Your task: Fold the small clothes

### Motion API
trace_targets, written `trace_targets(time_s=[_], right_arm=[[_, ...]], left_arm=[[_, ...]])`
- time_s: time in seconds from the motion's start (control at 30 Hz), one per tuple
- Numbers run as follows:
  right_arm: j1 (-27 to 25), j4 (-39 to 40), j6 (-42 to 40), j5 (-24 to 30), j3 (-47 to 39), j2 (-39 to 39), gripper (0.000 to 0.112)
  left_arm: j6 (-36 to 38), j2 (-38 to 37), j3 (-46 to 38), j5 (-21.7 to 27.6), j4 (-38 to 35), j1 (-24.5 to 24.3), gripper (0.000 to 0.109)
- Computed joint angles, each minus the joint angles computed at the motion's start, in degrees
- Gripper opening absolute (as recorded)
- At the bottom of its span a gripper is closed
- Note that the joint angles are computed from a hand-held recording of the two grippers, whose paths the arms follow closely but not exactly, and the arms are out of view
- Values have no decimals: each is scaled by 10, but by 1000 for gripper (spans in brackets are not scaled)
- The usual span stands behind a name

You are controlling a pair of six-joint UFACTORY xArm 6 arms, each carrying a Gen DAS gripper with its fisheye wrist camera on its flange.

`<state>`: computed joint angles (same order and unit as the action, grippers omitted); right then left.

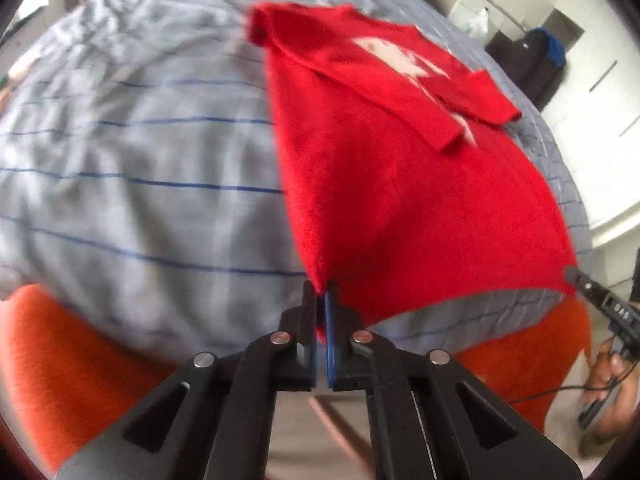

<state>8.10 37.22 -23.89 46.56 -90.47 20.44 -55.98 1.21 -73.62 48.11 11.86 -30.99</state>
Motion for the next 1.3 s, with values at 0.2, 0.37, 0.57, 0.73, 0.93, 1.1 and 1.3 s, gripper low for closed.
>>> trace_targets(time_s=[0.2,0.37,0.57,0.73,0.93,1.1,1.3], right_arm=[[-1,-28,12,53,12,-36,6],[4,-82,57,61,10,-15,5],[19,-143,118,63,-42,70,5],[21,-146,130,59,-70,104,5],[24,-151,137,66,-91,121,5],[21,-137,130,61,-78,111,9],[0,-211,158,50,-44,39,46]], left_arm=[[-5,-43,20,59,33,-20,0],[-1,5,9,80,42,-14,0],[15,82,-37,102,51,-4,0],[3,99,-48,96,49,4,1],[4,104,-49,92,55,5,3],[-2,86,-26,71,59,-7,22],[-73,-13,34,50,120,-19,68]])
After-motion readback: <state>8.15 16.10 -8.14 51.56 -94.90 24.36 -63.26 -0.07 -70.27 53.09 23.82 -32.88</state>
